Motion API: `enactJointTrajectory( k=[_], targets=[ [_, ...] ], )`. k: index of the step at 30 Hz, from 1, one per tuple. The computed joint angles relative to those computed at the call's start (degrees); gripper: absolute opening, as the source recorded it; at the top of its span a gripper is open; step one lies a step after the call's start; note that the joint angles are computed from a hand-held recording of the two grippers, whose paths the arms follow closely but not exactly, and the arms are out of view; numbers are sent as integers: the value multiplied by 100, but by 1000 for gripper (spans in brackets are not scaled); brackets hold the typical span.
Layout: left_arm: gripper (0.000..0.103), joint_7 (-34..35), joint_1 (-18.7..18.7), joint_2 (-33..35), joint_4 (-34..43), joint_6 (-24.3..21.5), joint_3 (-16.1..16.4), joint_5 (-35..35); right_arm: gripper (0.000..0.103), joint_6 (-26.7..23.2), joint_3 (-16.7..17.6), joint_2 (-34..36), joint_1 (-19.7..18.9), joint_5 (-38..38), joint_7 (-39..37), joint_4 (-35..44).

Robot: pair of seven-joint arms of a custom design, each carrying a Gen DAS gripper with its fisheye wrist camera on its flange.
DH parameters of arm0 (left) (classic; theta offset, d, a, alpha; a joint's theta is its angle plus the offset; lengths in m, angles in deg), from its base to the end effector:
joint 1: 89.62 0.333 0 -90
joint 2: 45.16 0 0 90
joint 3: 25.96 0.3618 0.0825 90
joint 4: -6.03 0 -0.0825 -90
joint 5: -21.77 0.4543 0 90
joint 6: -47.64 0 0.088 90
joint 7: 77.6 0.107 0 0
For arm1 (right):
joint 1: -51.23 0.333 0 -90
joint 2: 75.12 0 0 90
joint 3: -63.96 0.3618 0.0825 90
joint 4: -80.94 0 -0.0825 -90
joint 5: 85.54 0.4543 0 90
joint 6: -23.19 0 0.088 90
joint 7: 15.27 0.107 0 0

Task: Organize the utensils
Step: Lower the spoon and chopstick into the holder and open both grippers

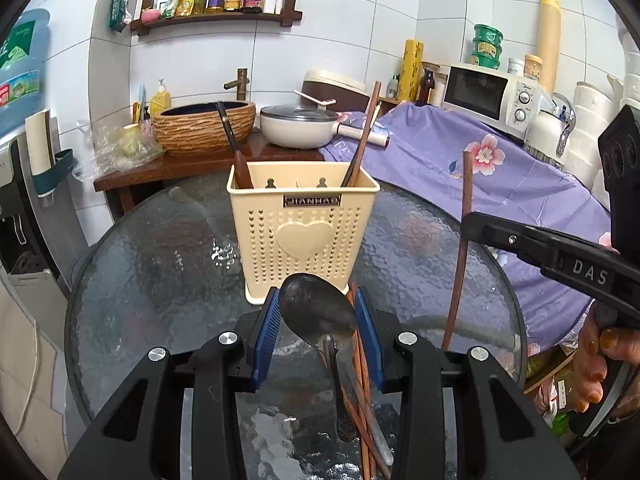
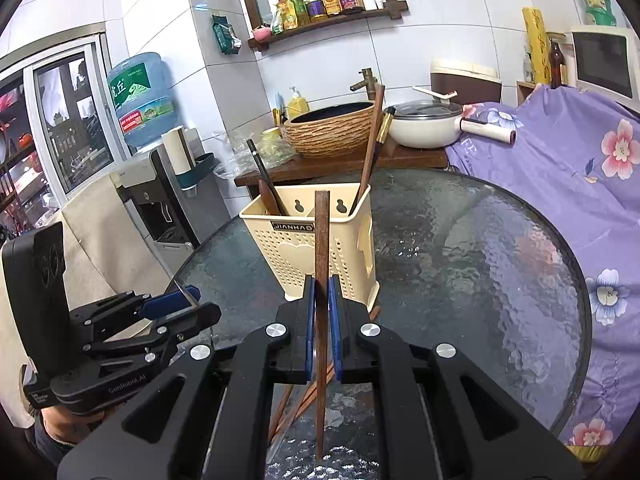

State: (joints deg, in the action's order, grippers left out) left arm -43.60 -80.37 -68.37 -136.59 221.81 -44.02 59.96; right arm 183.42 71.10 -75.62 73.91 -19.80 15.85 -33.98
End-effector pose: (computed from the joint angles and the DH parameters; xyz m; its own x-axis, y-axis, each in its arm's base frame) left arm 0.4898 -0.1361 0.5263 0.0986 -0.9900 0.1005 -0.5527 -0.1385 -0.8218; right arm 0.5883 0.2885 0.5463 0.6494 -0.7194 -0.2463 -0.5349 -0.2020 -0.8204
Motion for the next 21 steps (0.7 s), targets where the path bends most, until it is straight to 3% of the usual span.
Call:
enactJointTrajectory(
  k=[6,10,14,21],
  targets=[
    [37,479,-370,64,121,50,418,-345,8,-6,-6,-45,16,31,-58,90],
    [37,522,-175,38,267,52,322,-355,7,-146,-28,-61,5,-73,43,237],
    [37,799,-274,68,506,56,528,-550,7,-341,-45,-44,-14,-211,209,494],
    [37,823,12,272,1238,-90,440,-515,7,-553,-14,210,-61,-798,899,1309]
  ],
)
